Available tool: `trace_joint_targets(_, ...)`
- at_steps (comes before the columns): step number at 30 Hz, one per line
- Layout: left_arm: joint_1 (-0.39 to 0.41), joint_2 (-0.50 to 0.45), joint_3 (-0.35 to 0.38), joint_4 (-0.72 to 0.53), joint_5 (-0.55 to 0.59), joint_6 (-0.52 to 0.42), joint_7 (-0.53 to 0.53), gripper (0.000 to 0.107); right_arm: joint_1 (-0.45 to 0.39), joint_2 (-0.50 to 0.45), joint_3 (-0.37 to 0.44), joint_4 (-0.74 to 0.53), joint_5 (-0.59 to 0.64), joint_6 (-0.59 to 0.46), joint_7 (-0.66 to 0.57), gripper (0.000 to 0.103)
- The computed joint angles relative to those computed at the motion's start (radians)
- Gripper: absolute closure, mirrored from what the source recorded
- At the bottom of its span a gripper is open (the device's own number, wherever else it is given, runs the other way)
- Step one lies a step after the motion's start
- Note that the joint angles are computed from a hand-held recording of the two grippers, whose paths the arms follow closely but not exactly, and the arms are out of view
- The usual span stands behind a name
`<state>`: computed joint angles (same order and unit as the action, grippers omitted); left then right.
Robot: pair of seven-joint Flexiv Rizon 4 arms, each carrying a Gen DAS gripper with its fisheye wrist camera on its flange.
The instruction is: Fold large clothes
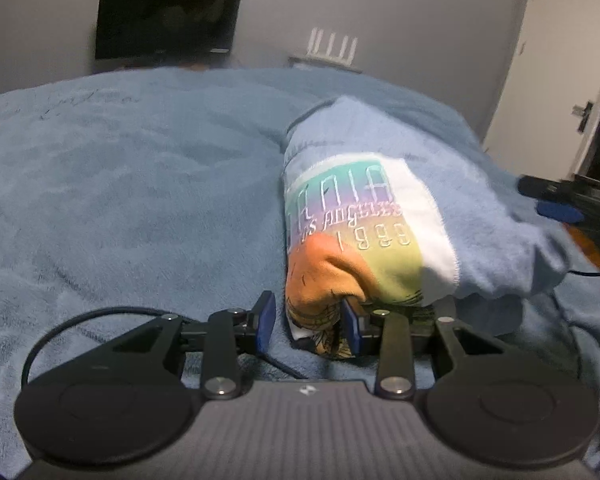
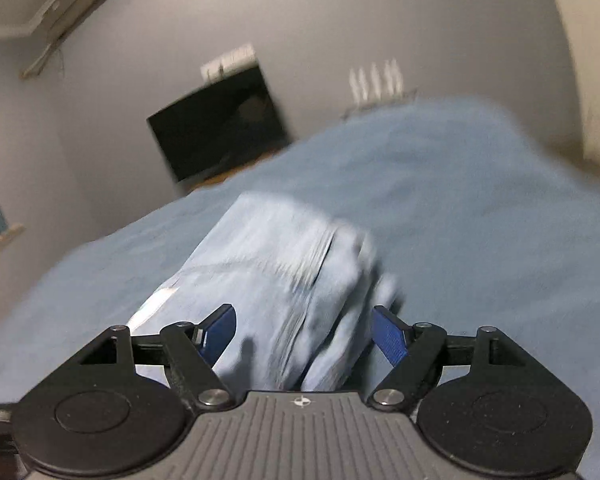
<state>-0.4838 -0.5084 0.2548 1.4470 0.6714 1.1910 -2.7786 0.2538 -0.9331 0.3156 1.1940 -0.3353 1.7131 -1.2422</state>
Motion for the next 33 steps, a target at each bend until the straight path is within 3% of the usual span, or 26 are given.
trace_joint_targets(3,0.003,0.023,0.017,0.042,0.034,0.127,-0.031,0.073,0.057,-0.038,-0.080,-0.095,-0.019,-0.016,-0.006,0.035)
trace_joint_targets(5,0.006,0.041,0.009,0.061,0.013,0.139,0.001,0.073,0.068,-0.083,-0.073,-0.184,-0.042,-0.090,-0.031,0.053)
trace_joint_targets(7,0.023,0.059,-0.020,0.085,-0.026,0.130,0.066,0.073,0.086,-0.111,-0.063,-0.269,0.012,-0.227,-0.098,0.058)
trace_joint_targets(9,0.037,0.082,-0.046,0.119,-0.067,0.125,0.125,0.073,0.070,-0.151,0.000,-0.349,-0.061,-0.428,-0.044,0.058)
trace_joint_targets(10,0.033,0.094,-0.045,0.136,-0.071,0.129,0.133,0.073,0.076,-0.139,-0.016,-0.339,-0.039,-0.449,-0.049,0.058)
trace_joint_targets(13,0.028,0.122,-0.051,0.176,-0.094,0.138,0.151,0.068,0.126,-0.020,-0.161,-0.161,0.050,-0.327,0.002,0.056)
trace_joint_targets(15,0.014,0.131,-0.042,0.185,-0.090,0.117,0.132,0.068,0.210,0.089,-0.296,0.002,0.228,-0.216,-0.098,0.043)
trace_joint_targets(16,0.011,0.132,-0.043,0.190,-0.089,0.122,0.118,0.068,0.234,0.143,-0.317,0.083,0.307,-0.163,-0.179,0.028)
trace_joint_targets(18,0.007,0.134,-0.049,0.193,-0.094,0.128,0.099,0.068,0.239,0.240,-0.316,0.246,0.301,-0.074,-0.213,0.025)
trace_joint_targets(20,-0.028,0.149,-0.037,0.193,-0.061,0.110,0.061,0.068,0.219,0.324,-0.316,0.405,0.179,0.000,-0.113,0.024)
trace_joint_targets(21,-0.035,0.154,-0.040,0.190,-0.047,0.102,0.054,0.068,0.185,0.358,-0.296,0.471,0.083,0.020,-0.030,0.024)
trace_joint_targets(23,-0.031,0.181,-0.073,0.202,-0.050,0.088,0.073,0.068,0.125,0.446,-0.217,0.583,0.056,-0.018,-0.005,0.024)
trace_joint_targets(25,-0.052,0.234,-0.084,0.223,-0.015,0.092,0.037,0.068,0.006,0.504,-0.054,0.620,0.114,-0.075,-0.090,0.026)
trace_joint_targets(27,-0.057,0.307,-0.109,0.258,0.022,0.124,0.016,0.062,-0.106,0.569,0.098,0.667,0.218,-0.047,-0.215,0.026)
trace_joint_targets(28,-0.067,0.344,-0.122,0.266,0.038,0.088,0.017,0.055,-0.150,0.599,0.135,0.704,0.194,-0.014,-0.209,0.022)
trace_joint_targets(30,-0.078,0.398,-0.158,0.264,0.050,-0.016,0.030,0.050,-0.181,0.676,0.131,0.778,0.101,0.004,-0.126,0.016)
trace_joint_targets(33,-0.078,0.412,-0.204,0.221,0.109,-0.144,-0.032,0.039,-0.236,0.699,0.228,0.757,0.222,-0.076,-0.187,0.016)
